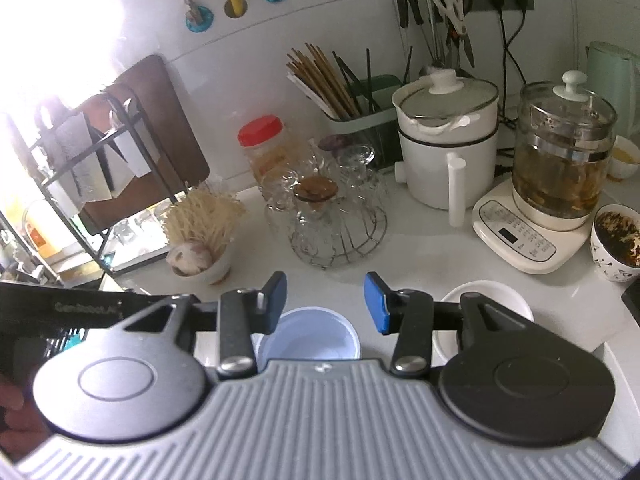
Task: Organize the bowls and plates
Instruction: 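Move both grippers to the small white ceramic bowl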
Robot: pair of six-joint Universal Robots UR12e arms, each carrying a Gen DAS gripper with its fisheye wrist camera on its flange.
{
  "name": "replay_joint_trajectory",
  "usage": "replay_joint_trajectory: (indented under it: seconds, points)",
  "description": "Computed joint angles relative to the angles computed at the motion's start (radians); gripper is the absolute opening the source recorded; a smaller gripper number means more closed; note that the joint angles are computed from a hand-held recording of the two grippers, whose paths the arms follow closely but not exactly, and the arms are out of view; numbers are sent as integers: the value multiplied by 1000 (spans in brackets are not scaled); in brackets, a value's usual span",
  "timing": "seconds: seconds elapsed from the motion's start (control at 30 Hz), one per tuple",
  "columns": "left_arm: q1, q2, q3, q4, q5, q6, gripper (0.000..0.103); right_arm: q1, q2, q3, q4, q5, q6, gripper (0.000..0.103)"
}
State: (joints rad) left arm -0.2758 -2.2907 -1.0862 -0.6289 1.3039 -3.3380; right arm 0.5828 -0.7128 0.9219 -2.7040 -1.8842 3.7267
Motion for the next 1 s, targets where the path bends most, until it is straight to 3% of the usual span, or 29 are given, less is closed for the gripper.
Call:
replay_joint_trajectory:
  seconds: [0.2,0.5,0.9,1.0]
  points:
    - [3,7,-18,11,-40,35,28,16,-3,3,1,-44,9,46]
    - [-10,-15,7,8,-89,71,36,14,-46,74,14,-104,66,46]
    - [-54,-89,120,-72,-111,80,38,-25,-105,196,-10,-96,118,46]
    - [-66,-110,150,-81,-96,59,47,-42,-117,223,-17,-76,126,46]
